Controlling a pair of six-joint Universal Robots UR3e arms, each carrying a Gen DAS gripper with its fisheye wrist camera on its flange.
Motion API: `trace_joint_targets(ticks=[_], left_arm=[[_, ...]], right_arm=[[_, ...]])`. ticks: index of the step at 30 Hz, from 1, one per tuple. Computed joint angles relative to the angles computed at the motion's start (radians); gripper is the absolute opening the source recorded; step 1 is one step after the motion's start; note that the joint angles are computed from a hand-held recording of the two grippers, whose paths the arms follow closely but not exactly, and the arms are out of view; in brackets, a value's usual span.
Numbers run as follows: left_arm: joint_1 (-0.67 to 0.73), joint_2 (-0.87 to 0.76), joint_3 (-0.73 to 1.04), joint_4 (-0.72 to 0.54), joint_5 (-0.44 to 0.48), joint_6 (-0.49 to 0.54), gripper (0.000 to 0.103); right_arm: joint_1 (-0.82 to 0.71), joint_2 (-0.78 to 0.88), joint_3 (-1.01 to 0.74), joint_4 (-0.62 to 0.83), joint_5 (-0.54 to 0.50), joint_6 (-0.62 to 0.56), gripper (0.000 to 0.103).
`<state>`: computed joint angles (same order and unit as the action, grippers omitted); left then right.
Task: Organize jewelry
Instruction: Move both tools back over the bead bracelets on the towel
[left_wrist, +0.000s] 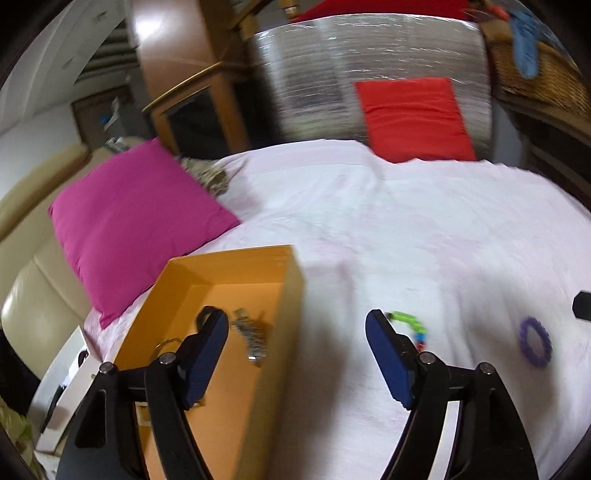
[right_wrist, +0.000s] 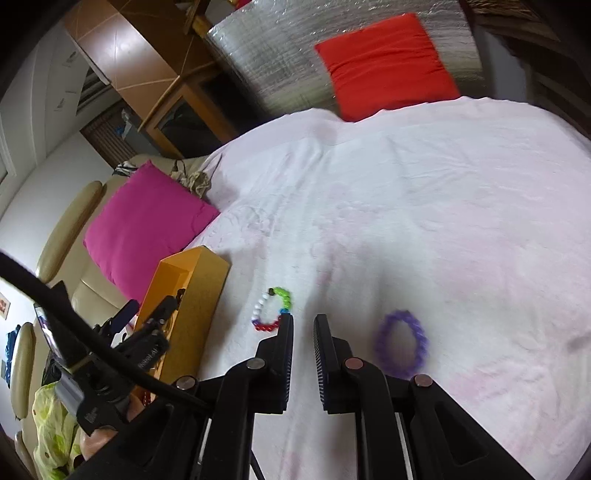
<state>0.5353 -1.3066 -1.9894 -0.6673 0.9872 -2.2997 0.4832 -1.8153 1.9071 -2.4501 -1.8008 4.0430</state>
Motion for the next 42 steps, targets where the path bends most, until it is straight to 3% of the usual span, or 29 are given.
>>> trace_joint_targets(ticks=[4, 10, 18, 26, 30, 37, 42], left_arm=[[-0.034, 0.081, -0.100, 0.053, 0.001, 0.048, 0.077], [-0.088, 0.096, -0.147, 0.106, 0.040, 0.061, 0.077], [-0.143, 0.045, -0.137, 0.140, 0.094, 0.049, 0.077], [-0.182, 0.008, -0.132, 0.162, 0.148, 0.048, 0.077], [-0.201, -0.011, -0.121, 0.139, 0.178, 0.059, 0.078], [-0.221, -0.078, -0.032, -0.021, 0.238, 0.061, 0.079], [-0.219, -0.097, -0.009, -0.058, 0.261, 0.063, 0.079]], right_arm=[[-0.003, -0.124, 0.109, 0.002, -0.006, 0.014, 0.014], [-0.093, -0.227, 0.196, 0.025, 0.084, 0.007, 0.014], [-0.168, -0.224, 0.230, 0.038, 0.183, -0.030, 0.014], [-0.201, -0.222, 0.251, 0.042, 0.218, -0.047, 0.014], [-0.214, -0.246, 0.265, 0.065, 0.223, -0.046, 0.025], [-0.260, -0.329, 0.304, 0.132, 0.236, -0.049, 0.025], [-0.301, -0.369, 0.325, 0.157, 0.264, -0.056, 0.025]])
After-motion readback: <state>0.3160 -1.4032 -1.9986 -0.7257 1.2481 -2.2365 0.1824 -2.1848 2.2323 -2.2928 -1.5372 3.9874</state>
